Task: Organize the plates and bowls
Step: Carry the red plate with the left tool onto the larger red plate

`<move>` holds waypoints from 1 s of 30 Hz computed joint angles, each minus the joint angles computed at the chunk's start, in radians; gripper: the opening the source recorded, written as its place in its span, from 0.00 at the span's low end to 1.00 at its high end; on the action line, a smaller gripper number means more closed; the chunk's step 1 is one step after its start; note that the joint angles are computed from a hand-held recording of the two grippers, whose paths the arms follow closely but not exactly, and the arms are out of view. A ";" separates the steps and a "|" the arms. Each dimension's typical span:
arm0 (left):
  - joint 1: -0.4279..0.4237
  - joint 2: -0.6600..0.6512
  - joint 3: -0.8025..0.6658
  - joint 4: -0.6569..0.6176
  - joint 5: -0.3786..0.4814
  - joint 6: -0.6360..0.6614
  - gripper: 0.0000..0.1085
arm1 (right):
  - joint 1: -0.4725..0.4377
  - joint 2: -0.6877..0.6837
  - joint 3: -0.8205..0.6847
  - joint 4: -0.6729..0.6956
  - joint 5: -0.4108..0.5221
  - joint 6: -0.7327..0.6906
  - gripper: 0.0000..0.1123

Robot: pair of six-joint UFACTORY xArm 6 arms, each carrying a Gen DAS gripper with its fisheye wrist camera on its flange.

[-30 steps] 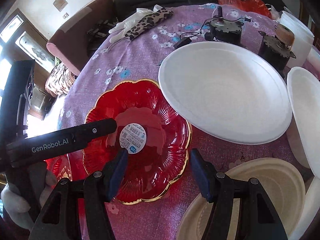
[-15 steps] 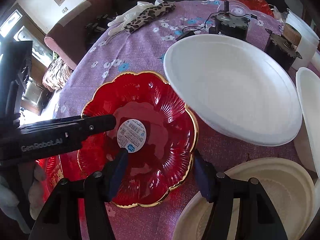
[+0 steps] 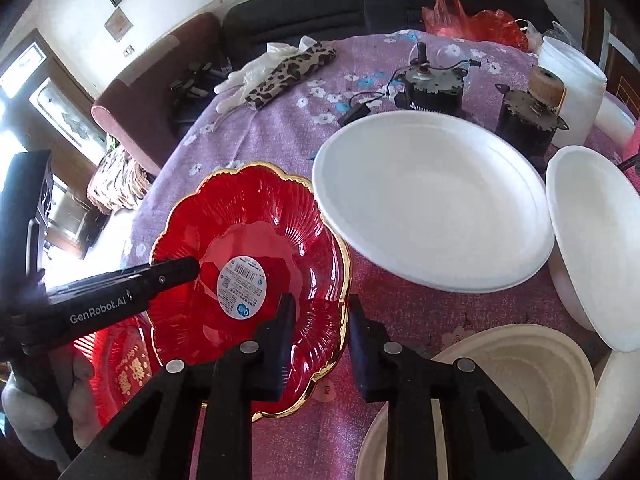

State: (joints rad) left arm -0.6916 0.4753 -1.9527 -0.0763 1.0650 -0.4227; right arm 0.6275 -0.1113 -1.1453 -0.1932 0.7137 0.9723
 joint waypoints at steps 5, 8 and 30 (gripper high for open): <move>0.001 -0.116 0.142 -0.003 -0.070 -0.055 0.28 | 0.032 -0.030 -0.010 -0.019 -0.013 0.031 0.25; 0.004 -0.210 0.253 0.012 -0.105 -0.088 0.28 | 0.061 -0.033 -0.031 -0.035 -0.014 0.047 0.25; 0.099 -0.705 0.909 0.162 -0.204 -0.277 0.28 | 0.256 0.271 -0.288 0.087 -0.038 0.006 0.25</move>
